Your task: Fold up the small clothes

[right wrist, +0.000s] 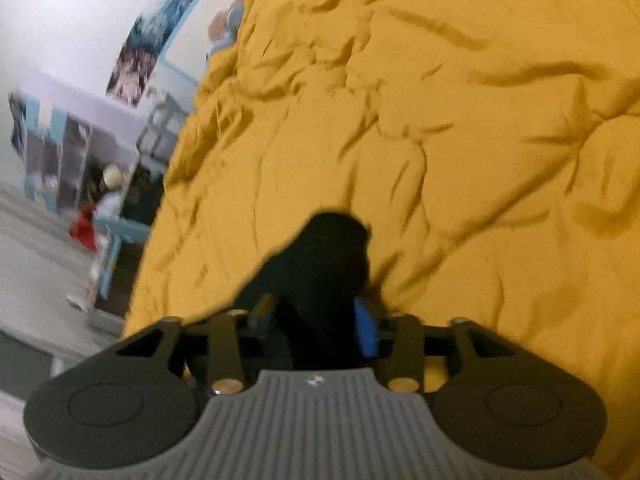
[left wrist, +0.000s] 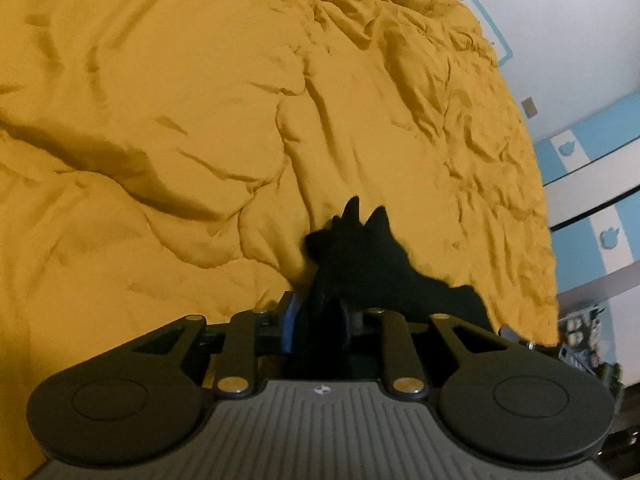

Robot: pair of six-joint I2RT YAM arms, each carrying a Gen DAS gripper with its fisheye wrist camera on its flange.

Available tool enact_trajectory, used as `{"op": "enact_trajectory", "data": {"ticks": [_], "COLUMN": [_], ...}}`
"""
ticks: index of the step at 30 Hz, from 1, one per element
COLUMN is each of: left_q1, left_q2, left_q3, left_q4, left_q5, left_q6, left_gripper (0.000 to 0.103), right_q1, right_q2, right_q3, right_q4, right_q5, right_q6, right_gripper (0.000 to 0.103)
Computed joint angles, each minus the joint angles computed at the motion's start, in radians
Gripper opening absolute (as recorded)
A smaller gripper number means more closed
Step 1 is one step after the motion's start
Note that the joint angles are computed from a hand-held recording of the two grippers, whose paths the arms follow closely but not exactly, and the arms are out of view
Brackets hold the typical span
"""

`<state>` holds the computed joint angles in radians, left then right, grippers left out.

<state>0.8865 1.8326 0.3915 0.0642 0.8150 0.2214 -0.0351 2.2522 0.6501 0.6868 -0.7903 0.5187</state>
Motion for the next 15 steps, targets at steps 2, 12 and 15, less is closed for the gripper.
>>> {"op": "enact_trajectory", "data": {"ticks": [2,12,15], "left_q1": [0.001,-0.017,-0.039], "left_q2": [0.024,0.001,-0.011], "left_q3": [0.022,0.004,0.004], "left_q4": [-0.012,0.023,0.045], "left_q5": [0.011,0.060,0.019], "left_q6": [-0.015,-0.024,-0.055], "left_gripper": [0.033,0.017,0.016], "right_q1": [-0.004,0.048,0.125], "right_q2": [0.047,-0.024,-0.103], "right_q3": [0.099,0.096,0.127], "right_q4": [-0.094,0.004,-0.164], "right_q5": [-0.032,-0.091,0.112], "right_q6": [0.035,-0.136,-0.331], "right_gripper": [0.058,0.017,0.016]}}
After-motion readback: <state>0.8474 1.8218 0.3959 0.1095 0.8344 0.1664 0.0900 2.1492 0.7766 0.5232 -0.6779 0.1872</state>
